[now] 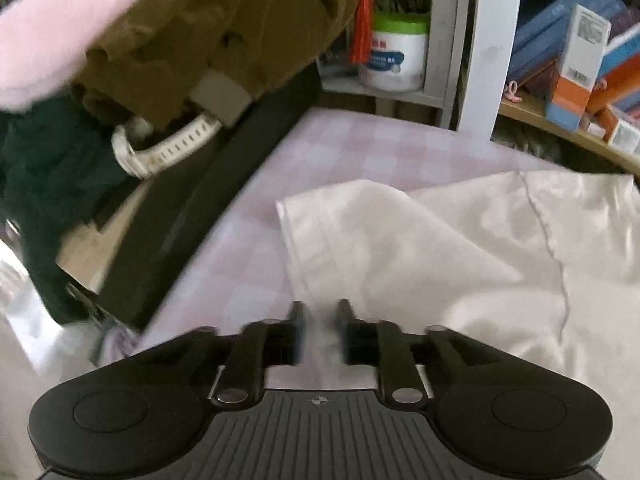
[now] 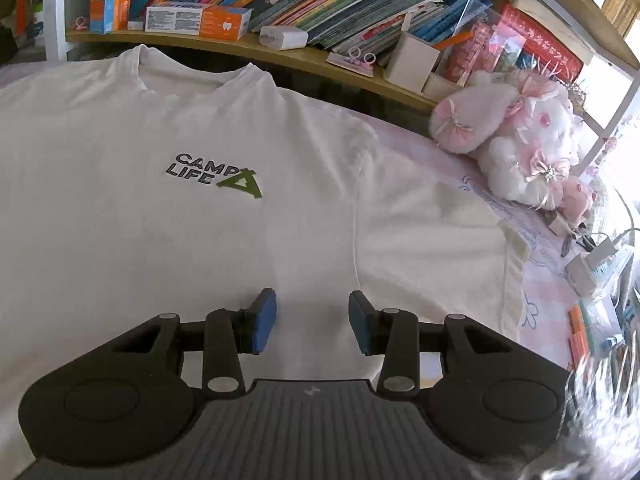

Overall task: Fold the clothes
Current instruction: 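Grasp the shirt side with the left tool and smooth it flat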

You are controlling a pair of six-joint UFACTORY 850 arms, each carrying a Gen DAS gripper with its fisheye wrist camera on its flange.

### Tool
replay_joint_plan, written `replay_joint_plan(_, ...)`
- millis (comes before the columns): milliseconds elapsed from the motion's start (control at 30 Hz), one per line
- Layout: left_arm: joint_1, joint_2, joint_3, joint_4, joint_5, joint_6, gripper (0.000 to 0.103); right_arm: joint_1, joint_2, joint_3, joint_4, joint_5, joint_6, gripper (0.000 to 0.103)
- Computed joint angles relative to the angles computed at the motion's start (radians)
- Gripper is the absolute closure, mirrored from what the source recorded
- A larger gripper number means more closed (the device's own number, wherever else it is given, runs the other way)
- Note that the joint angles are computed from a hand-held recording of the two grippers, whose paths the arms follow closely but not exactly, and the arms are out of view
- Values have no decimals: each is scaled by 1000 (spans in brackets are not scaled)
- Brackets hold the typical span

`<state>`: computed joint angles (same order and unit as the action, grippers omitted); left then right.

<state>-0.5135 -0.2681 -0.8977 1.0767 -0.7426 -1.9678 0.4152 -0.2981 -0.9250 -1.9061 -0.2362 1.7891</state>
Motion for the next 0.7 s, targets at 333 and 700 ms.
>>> replay_joint_plan(333, 3, -92, -136, 354, 232, -30, 43, 0, -2, -5, 69, -1, -31, 63)
replay_joint_plan(700, 20, -264, -285, 422, 249, -19, 93, 15, -13, -23, 224, -28, -122, 65)
